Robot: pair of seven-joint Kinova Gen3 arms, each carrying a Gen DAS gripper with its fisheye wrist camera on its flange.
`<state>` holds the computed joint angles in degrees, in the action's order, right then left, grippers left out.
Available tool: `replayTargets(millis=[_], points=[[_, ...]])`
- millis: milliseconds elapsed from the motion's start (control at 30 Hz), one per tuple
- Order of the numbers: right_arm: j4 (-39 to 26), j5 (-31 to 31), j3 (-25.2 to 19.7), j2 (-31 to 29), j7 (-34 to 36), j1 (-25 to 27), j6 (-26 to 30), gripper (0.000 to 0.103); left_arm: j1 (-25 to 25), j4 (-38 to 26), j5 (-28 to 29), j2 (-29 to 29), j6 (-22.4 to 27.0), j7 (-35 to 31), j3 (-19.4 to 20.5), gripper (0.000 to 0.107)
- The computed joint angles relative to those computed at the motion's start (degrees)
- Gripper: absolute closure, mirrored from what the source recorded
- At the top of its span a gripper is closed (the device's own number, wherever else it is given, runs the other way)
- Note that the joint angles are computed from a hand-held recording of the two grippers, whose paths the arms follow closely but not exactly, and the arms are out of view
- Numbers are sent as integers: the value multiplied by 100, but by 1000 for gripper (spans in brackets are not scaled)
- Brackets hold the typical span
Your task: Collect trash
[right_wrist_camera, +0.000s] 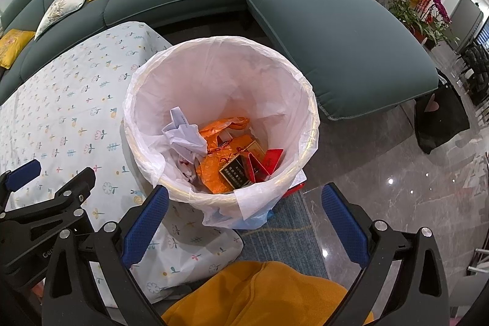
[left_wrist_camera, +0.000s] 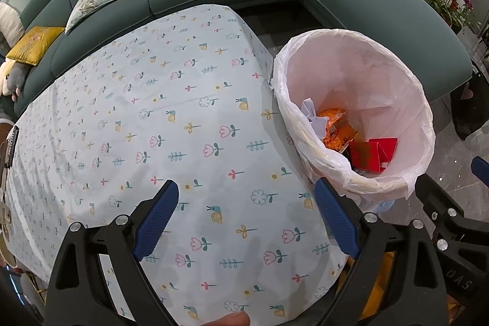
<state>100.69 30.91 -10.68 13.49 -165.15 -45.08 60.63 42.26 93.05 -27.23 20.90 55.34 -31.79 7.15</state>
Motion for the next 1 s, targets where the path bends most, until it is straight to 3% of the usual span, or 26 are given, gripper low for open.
replayTargets(millis=[533,1000], points=[[36,15,-10,-14,-31,8,10,7,136,-81,-192,72,233,158,-35,21],[14,-6,-1,10,-72,4,39,7,52,-21,-141,34,81,71,-4,21]])
